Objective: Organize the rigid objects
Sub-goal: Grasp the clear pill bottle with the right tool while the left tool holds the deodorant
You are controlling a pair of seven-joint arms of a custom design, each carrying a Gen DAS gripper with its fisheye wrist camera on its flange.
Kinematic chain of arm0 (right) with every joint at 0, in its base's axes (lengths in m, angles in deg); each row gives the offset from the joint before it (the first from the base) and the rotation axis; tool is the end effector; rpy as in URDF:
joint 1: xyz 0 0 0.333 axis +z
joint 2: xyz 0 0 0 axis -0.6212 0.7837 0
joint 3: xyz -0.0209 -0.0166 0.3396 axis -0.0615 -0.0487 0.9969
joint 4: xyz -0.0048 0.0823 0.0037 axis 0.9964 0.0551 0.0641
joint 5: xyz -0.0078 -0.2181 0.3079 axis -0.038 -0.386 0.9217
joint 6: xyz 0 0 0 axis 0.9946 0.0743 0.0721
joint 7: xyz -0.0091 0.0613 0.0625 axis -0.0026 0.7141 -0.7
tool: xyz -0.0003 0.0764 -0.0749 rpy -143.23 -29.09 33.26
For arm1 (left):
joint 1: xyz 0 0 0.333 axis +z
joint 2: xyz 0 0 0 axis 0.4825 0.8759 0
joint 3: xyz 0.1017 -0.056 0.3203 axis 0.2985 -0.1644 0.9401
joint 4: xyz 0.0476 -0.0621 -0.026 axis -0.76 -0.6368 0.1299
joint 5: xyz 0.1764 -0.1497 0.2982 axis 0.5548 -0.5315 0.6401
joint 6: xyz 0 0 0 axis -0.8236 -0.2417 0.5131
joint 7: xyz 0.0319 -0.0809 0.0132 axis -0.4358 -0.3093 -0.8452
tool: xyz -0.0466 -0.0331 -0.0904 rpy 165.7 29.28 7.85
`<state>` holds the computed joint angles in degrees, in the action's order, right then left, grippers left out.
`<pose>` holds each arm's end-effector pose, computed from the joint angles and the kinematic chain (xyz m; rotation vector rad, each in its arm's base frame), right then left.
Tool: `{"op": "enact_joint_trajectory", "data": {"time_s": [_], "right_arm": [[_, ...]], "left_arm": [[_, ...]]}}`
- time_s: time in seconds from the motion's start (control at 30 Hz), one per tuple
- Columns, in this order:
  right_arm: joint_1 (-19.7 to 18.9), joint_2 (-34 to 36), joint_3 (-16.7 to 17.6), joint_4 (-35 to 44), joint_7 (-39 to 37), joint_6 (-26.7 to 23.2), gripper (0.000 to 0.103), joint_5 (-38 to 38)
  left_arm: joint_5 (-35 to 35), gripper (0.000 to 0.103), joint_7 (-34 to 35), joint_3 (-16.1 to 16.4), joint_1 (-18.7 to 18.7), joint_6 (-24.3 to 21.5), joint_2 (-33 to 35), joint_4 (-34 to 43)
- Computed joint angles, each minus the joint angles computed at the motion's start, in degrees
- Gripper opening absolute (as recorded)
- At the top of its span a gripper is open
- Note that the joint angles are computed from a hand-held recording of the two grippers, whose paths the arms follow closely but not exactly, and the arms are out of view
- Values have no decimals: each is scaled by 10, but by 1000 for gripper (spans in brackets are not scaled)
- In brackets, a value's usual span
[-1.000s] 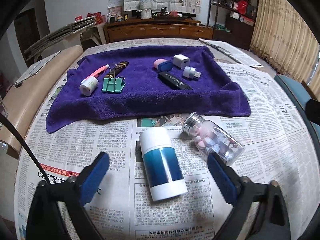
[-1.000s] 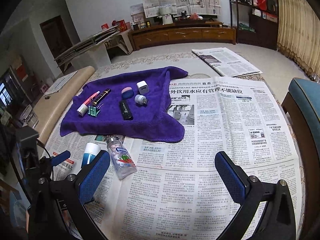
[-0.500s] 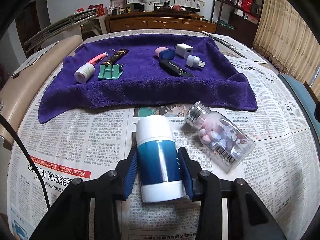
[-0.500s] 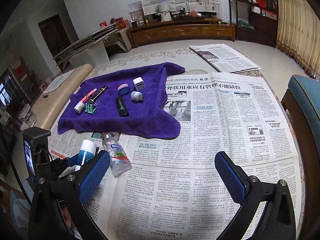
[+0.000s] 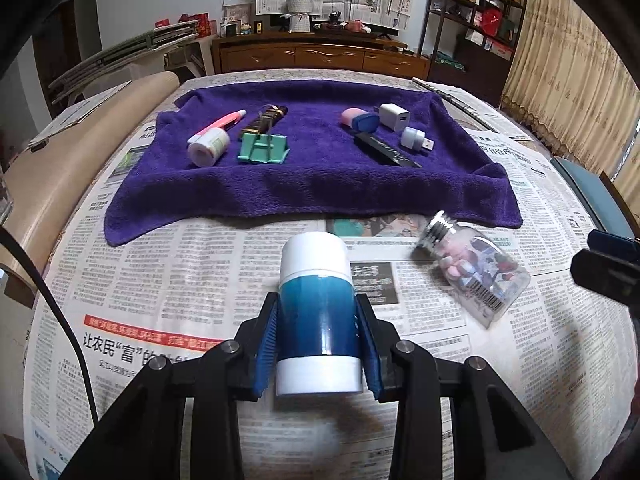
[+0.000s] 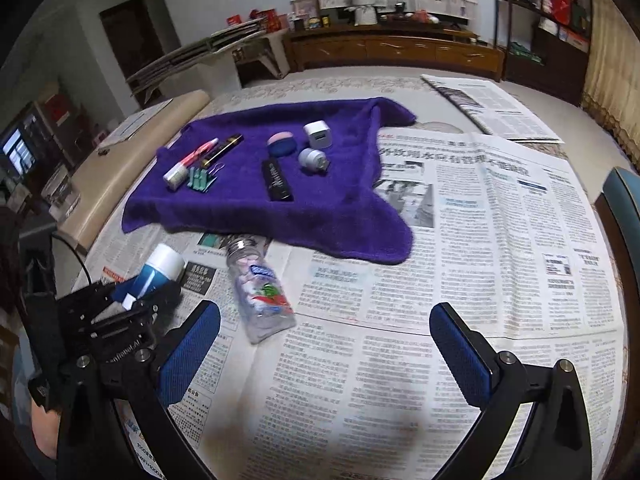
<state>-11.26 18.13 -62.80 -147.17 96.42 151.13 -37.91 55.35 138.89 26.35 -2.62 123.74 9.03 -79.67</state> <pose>0.5291 0.2359 0.3599 -1.7710 1.8940 -0.4389 0.5736 -0.3403 0.3225 -1.6019 2.1891 -0.7579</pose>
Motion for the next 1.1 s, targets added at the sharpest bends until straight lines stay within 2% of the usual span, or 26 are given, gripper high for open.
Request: {"op": "enact_joint_trajectory", "data": {"time_s": [0.1, 0.23, 0.4, 0.5, 0.53, 0.57, 0.67, 0.7, 0.77, 0.87, 0.9, 0.97, 1.1], "right_arm": [[-14, 24, 31, 21, -60, -6, 103, 30], [-27, 62, 64, 56, -152, -23, 102, 89], [-1, 82, 42, 74, -205, -21, 99, 109], [-3, 90, 43, 80, -249, -25, 91, 122], [-2, 92, 42, 83, -259, -32, 85, 127], [-9, 94, 49, 85, -275, -39, 80, 138], [-44, 101, 86, 82, -332, -35, 73, 190], [-34, 101, 74, 79, -334, -21, 73, 188], [-33, 104, 75, 81, -355, -16, 71, 200], [2, 111, 39, 79, -360, 6, 68, 188], [-4, 112, 44, 78, -370, 15, 66, 194], [6, 113, 34, 78, -376, 19, 57, 199], [8, 115, 31, 78, -394, 27, 51, 212]], "left_arm": [[-10, 35, 17, -18, 23, 3, -2, -9], [-21, 35, 35, -24, 36, 13, -1, -16], [-49, 35, 71, -47, 61, 26, -1, -22], [-66, 35, 96, -64, 77, 28, -4, -27], [-75, 35, 107, -78, 89, 30, -5, -30], [-81, 35, 114, -81, 92, 31, -6, -32], [-101, 34, 138, -100, 110, 35, -10, -39], [-107, 35, 145, -104, 113, 35, -10, -40], [-118, 35, 158, -114, 121, 39, -13, -44], [-134, 34, 174, -123, 129, 39, -13, -45], [-139, 34, 180, -128, 134, 40, -14, -47], [-149, 34, 189, -135, 140, 42, -16, -50], [-163, 34, 202, -140, 146, 44, -17, -54]]}}
